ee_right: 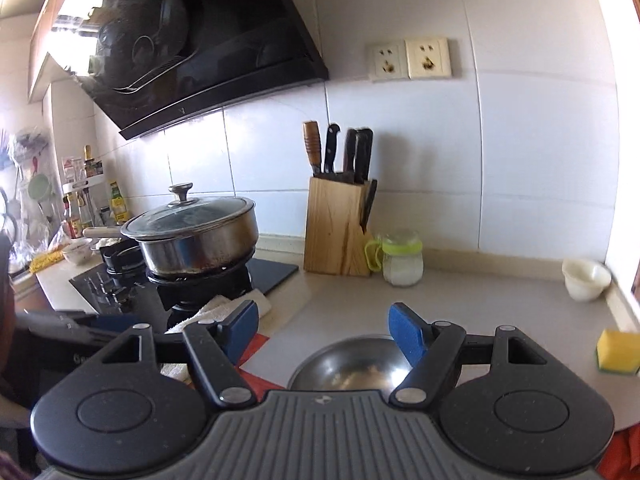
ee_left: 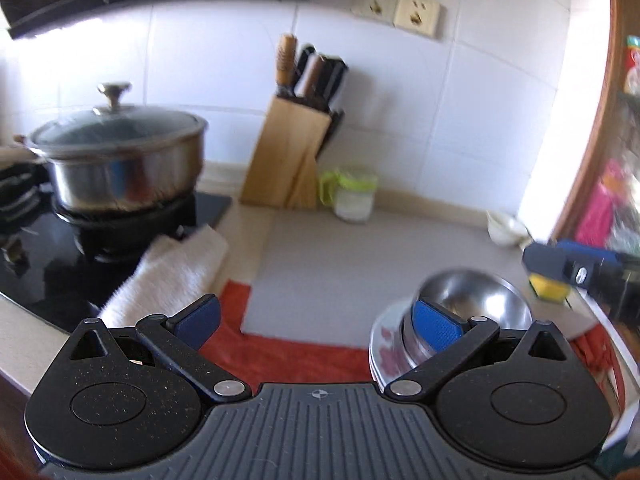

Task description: Organize plates and bowls

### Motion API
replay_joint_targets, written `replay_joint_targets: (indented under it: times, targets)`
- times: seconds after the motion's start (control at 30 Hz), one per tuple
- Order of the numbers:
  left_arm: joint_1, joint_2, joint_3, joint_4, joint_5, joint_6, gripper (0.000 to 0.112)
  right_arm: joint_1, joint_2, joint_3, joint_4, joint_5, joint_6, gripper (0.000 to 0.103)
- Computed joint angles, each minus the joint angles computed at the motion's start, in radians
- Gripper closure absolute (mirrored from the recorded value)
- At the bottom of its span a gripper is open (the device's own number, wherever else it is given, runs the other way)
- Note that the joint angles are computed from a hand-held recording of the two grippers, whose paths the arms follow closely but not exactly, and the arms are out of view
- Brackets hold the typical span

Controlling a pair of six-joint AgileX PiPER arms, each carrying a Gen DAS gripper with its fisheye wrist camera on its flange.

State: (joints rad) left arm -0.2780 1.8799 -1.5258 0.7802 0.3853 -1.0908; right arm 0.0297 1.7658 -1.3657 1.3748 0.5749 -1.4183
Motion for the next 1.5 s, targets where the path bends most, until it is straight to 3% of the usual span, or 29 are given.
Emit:
replay_joint_targets:
  times: [0.17,0.33,0.7,1.13,1.37,1.5]
  targets:
    - [-0.03,0.004,-0.048,0.054,0.096,-0.068,0.009,0.037,0.005,-0.018,-0.033,-0.039,0.051,0.03]
    - [-0.034,-0.004,-0.032,0.109,0.138,-0.169,0.009,0.065,0.027,-0.041,-0.101,-0.069,0.135,0.03]
    - [-0.039,-0.031,-0.008,0.123,0.21,-0.198,0.009,0.1,0.054,-0.07,-0.102,-0.021,0.165,0.029]
    - [-0.037,-0.074,0.031,0.183,0.243,-0.268,0.009,0.121,0.048,-0.071,-0.079,0.0,0.143,0.029]
    - [-0.071,-0.057,-0.003,0.233,0.352,-0.266,0.009,0.133,0.052,-0.073,-0.097,-0.008,0.164,0.029]
    - [-0.075,-0.057,0.0,0.247,0.371,-0.283,0.009,0.135,0.055,-0.078,-0.105,-0.006,0.173,0.029]
